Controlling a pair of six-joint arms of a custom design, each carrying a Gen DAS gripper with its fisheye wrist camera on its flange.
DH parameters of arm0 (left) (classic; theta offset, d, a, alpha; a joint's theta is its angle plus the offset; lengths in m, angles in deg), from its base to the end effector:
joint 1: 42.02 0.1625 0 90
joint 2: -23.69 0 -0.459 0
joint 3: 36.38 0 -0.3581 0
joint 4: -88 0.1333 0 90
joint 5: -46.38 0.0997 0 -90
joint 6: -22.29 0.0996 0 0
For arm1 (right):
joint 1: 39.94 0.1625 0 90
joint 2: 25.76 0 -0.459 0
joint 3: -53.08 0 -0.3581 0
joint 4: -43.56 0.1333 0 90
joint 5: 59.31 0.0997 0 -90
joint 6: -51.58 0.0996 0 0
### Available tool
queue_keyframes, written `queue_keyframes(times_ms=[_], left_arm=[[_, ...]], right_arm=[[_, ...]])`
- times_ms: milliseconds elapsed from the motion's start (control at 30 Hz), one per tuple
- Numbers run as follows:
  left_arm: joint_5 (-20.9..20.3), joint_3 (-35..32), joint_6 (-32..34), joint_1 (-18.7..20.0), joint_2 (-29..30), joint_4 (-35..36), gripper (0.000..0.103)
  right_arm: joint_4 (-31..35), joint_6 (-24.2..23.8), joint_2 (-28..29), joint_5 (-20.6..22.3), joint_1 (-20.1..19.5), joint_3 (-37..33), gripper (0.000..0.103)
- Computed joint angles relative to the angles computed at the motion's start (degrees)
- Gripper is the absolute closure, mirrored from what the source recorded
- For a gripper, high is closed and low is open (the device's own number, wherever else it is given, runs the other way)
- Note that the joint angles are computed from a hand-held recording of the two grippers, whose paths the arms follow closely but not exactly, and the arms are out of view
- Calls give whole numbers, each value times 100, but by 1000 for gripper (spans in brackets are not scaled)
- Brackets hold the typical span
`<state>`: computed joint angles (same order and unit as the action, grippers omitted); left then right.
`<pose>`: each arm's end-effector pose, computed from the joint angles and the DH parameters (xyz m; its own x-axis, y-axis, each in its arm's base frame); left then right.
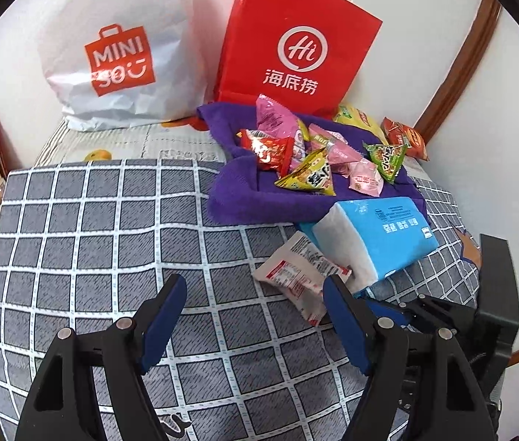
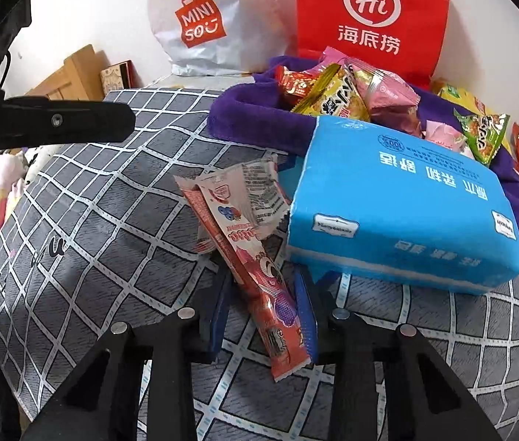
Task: Organize snacks
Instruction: 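Close right gripper on pink Toy Story candy stick while left closes on white packet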
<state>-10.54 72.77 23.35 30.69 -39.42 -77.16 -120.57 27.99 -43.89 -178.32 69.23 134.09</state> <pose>0.0056 -0.6133 0.2897 -0.8740 0.0109 -0.4857 0.2759 0.8341 -0.4777 0.3148 -0.6467 -0.0794 -0.6566 -0.5520 0.5140 -0.6382 0.7698 0.0116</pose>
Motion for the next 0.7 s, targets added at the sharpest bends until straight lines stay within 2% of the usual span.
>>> queue_keyframes(times_ms=[67, 167, 367, 433, 567, 700], left_arm=[[15, 38, -48, 9, -14, -20, 29], [-26, 137, -152, 22, -34, -92, 29], [-109, 262, -433, 99, 123, -249, 29], [-236, 234, -609, 164, 204, -258, 29], [-325, 158, -768, 219, 390, -398, 29], [-375, 48, -843, 209, 587, -529, 29]], right_arm=[[-41, 11, -76, 16, 21, 96, 78], [-161, 111, -281, 76, 35, 341, 81], [-888, 139, -917, 122, -11, 1243, 85], [-1076, 117, -1062, 6, -54, 1422, 85], [-1719, -97, -1265, -546, -199, 1709, 85], [-1891, -3, -1329, -643, -489, 1708, 85]])
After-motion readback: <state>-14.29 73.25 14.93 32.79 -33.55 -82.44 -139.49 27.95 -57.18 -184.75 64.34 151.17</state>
